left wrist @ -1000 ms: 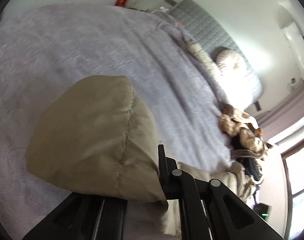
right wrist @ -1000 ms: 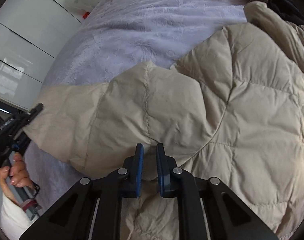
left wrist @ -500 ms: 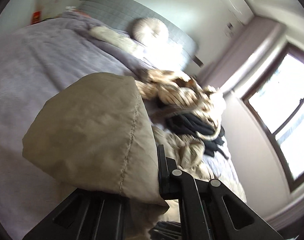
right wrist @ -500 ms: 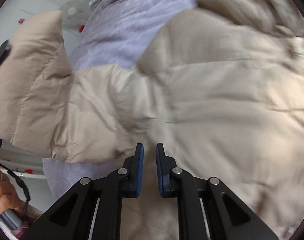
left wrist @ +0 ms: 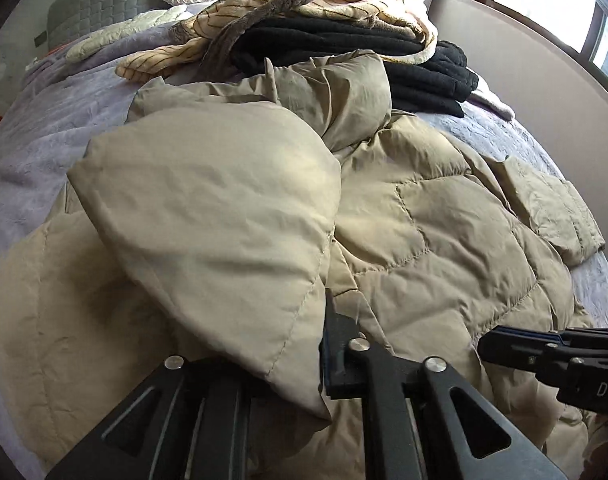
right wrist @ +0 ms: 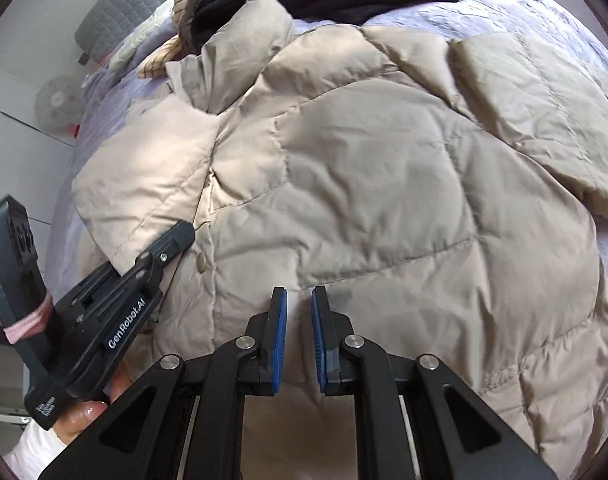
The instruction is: Fold large clothes
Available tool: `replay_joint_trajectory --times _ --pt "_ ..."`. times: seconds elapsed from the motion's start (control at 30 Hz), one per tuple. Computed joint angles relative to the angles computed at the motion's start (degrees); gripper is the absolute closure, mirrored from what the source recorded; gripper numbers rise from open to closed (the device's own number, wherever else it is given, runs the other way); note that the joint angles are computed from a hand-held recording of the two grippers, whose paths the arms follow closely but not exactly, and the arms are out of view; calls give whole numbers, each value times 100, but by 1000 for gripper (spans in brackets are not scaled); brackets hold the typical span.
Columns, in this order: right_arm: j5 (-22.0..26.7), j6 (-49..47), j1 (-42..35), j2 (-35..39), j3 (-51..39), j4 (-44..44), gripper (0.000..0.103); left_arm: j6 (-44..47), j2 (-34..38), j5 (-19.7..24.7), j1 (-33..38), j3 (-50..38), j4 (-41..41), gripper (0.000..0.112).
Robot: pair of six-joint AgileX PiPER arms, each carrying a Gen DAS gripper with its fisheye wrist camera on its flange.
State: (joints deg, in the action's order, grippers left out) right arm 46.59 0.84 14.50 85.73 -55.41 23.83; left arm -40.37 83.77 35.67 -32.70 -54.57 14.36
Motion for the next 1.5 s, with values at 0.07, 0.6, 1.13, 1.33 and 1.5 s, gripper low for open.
replay_joint_trajectory --times 0.07,0.6,1.13,1.33,1.5 --pt "70 -104 -98 -76 13 49 89 -157 -190 185 -72 -27 141 35" --pt "519 2718 3392 1071 -2318 -4353 18 5042 -973 1132 5781 570 -3925 28" --pt "-630 -295 -195 429 -159 514 89 7745 -734 771 5761 673 -6386 93" --pt "-921 302 336 665 -425 94 88 7785 -181 543 6071 446 -5864 93" --pt "-1201 759 752 1035 -728 -212 88 7225 606 -142 5953 544 -5401 92"
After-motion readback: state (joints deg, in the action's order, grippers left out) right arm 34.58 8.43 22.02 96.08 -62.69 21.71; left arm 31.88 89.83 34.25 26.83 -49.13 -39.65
